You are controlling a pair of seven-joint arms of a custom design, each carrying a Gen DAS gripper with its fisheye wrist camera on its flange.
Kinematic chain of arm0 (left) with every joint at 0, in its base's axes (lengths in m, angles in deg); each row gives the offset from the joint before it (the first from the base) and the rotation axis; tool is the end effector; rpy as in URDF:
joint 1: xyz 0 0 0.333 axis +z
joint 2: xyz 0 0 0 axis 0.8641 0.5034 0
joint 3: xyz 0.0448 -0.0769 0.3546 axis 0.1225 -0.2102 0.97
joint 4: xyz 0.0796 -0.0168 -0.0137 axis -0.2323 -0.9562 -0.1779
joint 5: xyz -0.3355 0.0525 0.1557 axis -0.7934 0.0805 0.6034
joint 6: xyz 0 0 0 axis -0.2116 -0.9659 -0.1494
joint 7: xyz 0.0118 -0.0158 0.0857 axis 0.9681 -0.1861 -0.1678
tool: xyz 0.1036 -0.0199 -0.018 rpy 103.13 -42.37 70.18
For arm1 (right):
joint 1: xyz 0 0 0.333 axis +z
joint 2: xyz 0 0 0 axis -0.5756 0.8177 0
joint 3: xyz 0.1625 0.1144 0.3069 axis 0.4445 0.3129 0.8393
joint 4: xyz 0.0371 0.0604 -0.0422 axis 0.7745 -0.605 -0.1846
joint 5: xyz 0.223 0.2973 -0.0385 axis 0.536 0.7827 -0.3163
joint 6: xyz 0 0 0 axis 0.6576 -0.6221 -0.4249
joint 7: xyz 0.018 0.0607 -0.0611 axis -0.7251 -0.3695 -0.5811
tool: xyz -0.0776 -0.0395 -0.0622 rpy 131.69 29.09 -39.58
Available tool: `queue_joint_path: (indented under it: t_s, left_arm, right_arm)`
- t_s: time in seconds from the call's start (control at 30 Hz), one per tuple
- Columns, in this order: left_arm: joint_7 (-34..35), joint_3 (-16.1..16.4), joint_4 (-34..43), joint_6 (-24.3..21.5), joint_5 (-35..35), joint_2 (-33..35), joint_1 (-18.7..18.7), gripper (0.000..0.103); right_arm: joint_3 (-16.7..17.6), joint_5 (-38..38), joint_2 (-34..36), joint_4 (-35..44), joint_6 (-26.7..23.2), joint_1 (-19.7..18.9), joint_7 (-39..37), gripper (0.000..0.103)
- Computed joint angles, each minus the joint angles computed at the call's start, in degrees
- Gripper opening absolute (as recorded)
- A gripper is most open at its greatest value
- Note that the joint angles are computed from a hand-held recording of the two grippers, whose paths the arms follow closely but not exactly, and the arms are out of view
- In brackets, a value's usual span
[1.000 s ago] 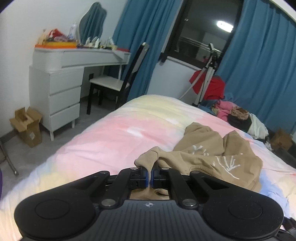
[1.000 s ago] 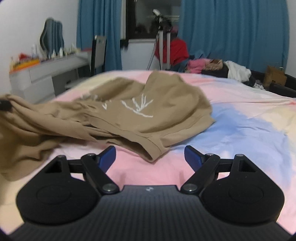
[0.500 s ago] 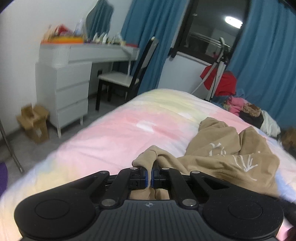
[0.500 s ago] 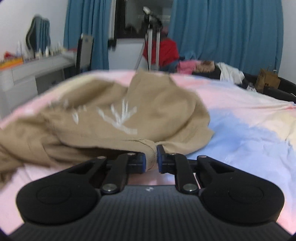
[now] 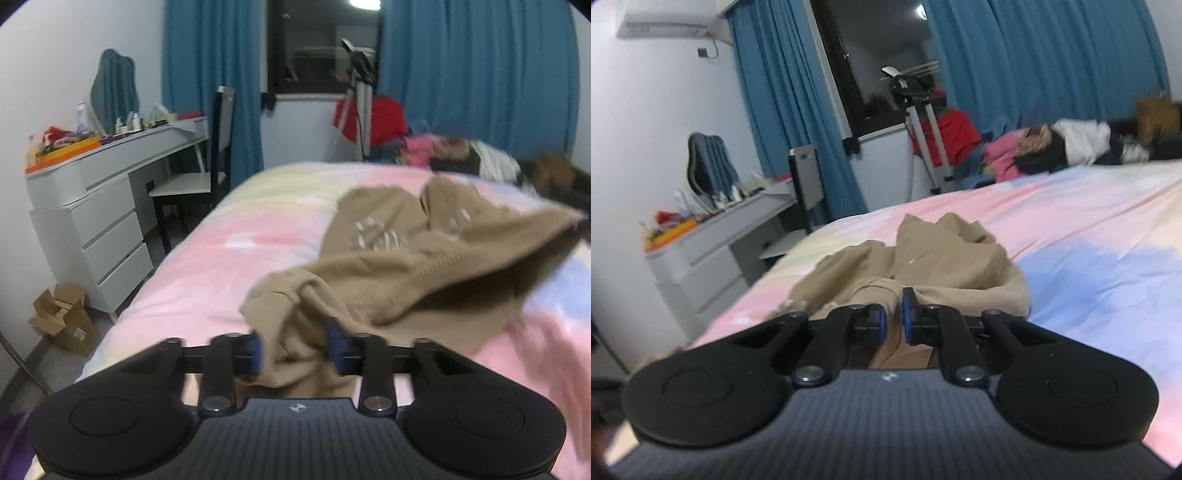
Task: Fold clothes
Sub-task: 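Grasp another edge of the shirt with the right tool while the left tool holds its edge, then lift the shirt off the bed with both tools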
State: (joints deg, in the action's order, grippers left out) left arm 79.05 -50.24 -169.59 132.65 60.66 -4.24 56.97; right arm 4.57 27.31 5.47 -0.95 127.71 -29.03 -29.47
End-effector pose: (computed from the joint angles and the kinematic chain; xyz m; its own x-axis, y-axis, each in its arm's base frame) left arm 0.6228 -0.1056 0.5434 0.1900 -0.9771 -0.0953 -0.5809 -0.0337 -0.8133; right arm 0.7394 0.2234 0.5127 0.2835 -0.8935 -0.3481 -0.4295 0.2062 -0.8792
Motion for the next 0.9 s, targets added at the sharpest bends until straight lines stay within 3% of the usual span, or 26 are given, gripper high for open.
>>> queue_joint_path:
  t_s: [0.07,0.2,0.3,0.37,0.5,0.73,0.8,0.9]
  left_arm:
    - [1.02,-0.38,0.01,-1.40,1.81,0.19,-0.96,0.063]
    - [-4.94,-0.26,0.49,-2.93,13.96,0.35,-3.72,0.081]
    - [-9.87,-0.83,2.24,-1.84,21.51,1.95,-4.88,0.082]
    - [-12.07,-1.32,3.74,-1.87,22.49,3.10,-5.54,0.082]
    - [-15.57,-1.71,5.42,-1.35,20.89,3.72,-6.90,0.082]
    - [-30.83,-2.13,4.37,-9.35,31.72,0.94,-9.35,0.085]
    - [-32.86,-2.64,4.72,-12.35,33.26,0.97,-9.56,0.088]
    - [-31.18,-2.88,7.95,-10.60,34.24,3.68,-8.96,0.092]
  right_arm:
    - [4.09,0.75,0.55,0.38,-0.75,-3.17,-0.68,0.012]
    - [12.86,3.07,1.85,0.79,-0.72,-9.44,-3.90,0.012]
    - [18.14,5.12,2.88,1.07,-0.59,-13.10,-6.62,0.012]
    - [20.49,6.35,3.29,0.90,-0.08,-14.69,-8.14,0.012]
    - [18.65,7.99,2.69,1.18,-1.58,-13.78,-8.96,0.012]
    - [16.75,12.82,3.23,4.19,-5.01,-12.44,-11.64,0.012]
    - [17.06,14.57,3.41,4.76,-5.52,-12.70,-13.04,0.012]
    - [17.28,17.05,3.35,5.18,-5.80,-12.80,-15.47,0.012]
